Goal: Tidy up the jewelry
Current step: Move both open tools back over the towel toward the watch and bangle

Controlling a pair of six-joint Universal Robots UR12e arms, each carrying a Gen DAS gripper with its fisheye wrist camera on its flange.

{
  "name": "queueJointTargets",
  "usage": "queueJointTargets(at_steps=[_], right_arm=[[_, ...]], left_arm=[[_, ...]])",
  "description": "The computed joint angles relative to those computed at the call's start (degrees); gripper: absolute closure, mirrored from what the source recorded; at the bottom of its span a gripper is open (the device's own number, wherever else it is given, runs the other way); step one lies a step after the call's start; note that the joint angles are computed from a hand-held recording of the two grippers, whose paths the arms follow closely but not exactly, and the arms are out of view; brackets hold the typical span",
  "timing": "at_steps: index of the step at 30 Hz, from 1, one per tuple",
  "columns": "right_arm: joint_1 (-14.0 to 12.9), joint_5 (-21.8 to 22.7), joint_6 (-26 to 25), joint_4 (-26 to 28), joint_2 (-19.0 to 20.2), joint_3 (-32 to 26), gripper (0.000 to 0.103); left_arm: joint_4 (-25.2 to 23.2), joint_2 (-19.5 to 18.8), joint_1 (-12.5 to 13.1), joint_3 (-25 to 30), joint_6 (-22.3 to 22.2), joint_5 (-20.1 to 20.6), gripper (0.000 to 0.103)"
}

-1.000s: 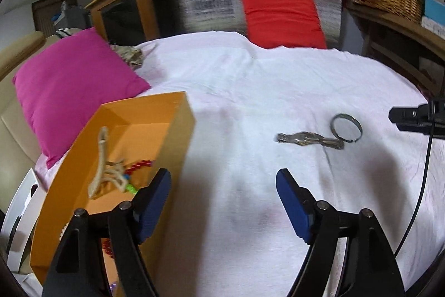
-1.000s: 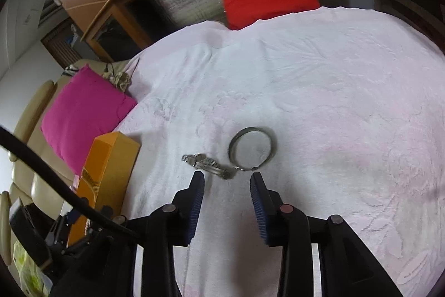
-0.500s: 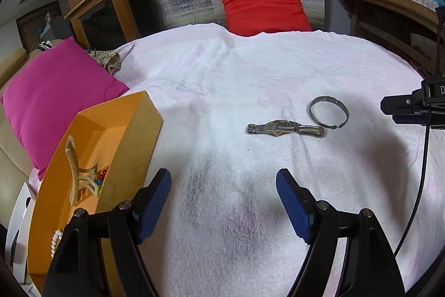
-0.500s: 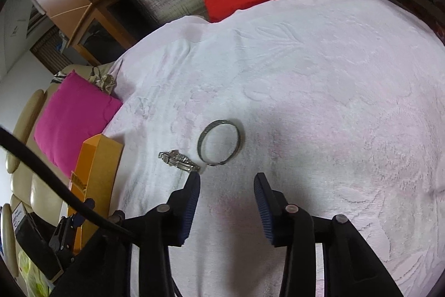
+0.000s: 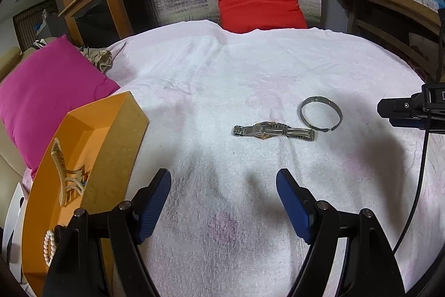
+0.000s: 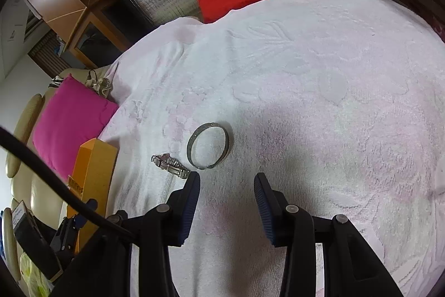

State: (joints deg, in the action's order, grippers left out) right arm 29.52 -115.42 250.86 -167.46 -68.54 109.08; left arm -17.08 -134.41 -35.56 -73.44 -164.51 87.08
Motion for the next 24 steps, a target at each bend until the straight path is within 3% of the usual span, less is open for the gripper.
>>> queueJointTargets(at_steps=[20, 24], right_arm=[[0.1, -0.4, 0.1, -1.7, -1.0, 1.5, 0.059], [-0.2, 0.3, 0.3, -3.0, -0.7, 1.5, 0.059]], left_arm=[[-0.9, -0.6, -0.4, 0.9, 0.3, 1.5, 0.024], [-4.3, -1.9, 0.3, 3.9, -3.1, -0.3, 0.024]])
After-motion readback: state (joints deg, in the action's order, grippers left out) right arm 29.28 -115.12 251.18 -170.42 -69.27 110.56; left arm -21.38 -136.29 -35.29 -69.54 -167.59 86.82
